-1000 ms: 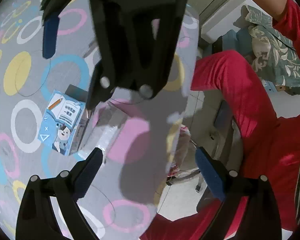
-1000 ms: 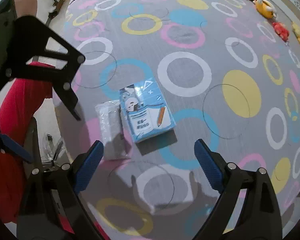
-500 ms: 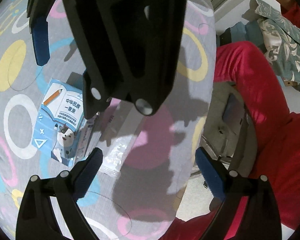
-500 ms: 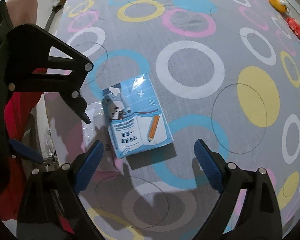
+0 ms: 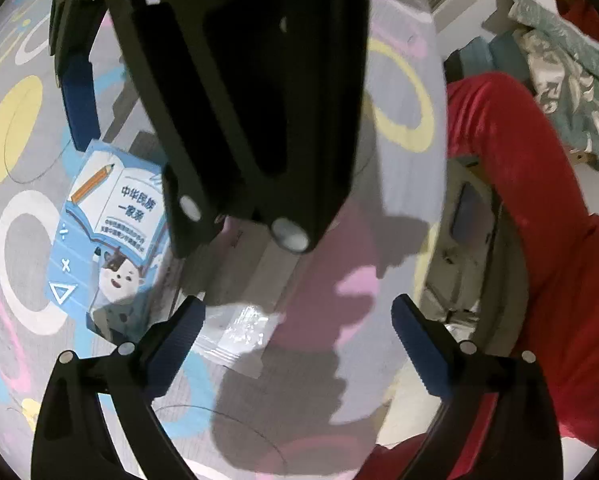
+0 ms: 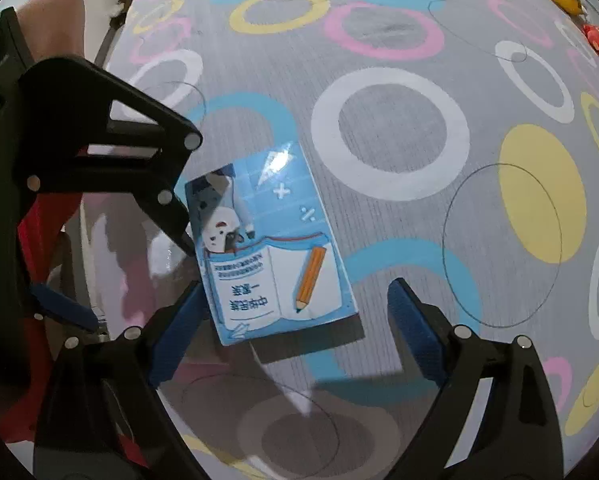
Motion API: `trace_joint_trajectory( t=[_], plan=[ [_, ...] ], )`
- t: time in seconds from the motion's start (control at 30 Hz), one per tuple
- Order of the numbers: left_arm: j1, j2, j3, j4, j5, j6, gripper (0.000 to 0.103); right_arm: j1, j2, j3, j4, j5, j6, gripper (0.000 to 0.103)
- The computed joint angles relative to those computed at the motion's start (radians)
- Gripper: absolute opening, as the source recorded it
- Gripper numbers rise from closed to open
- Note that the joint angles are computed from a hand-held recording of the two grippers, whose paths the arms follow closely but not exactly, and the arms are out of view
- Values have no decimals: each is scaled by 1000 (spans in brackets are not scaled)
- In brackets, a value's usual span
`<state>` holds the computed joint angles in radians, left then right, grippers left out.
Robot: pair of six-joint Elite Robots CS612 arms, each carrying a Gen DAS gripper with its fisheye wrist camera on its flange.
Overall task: Collect trash
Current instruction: 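Move both tools back over the bed toward the blue milk carton and white tube, then grasp the blue milk carton with the right tool while the left tool grasps the white tube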
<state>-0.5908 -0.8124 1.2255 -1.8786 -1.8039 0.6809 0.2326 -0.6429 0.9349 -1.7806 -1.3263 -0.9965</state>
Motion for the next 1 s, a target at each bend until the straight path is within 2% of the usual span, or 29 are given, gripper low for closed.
trace_joint_trajectory(
  t=[0.07,0.2,0.27,0.43,0.67,0.77,0.9,1.0],
  plan=[
    [-3,6,-1,5,24,6,94,2,5,2,-1,-12,8,89],
    [-1,15,-7,0,17,-10,94,-1,4,19,-44,7,44,72],
    [-1,20,-11,-3,1,-24,94,-5,3,24,-57,31,58,72],
    [-6,21,4,-38,5,-53,92,-6,-5,50,-105,39,89,72],
    [-4,8,39,-131,47,-175,60,-10,-31,122,-230,43,177,71],
    [-6,6,42,-153,60,-222,54,-11,-45,160,-288,41,219,71],
    [-15,-1,60,-188,98,-263,51,-11,-67,212,-375,19,295,71],
    [-23,-10,84,-219,120,-347,49,-3,-82,253,-454,-17,356,71]
  ],
)
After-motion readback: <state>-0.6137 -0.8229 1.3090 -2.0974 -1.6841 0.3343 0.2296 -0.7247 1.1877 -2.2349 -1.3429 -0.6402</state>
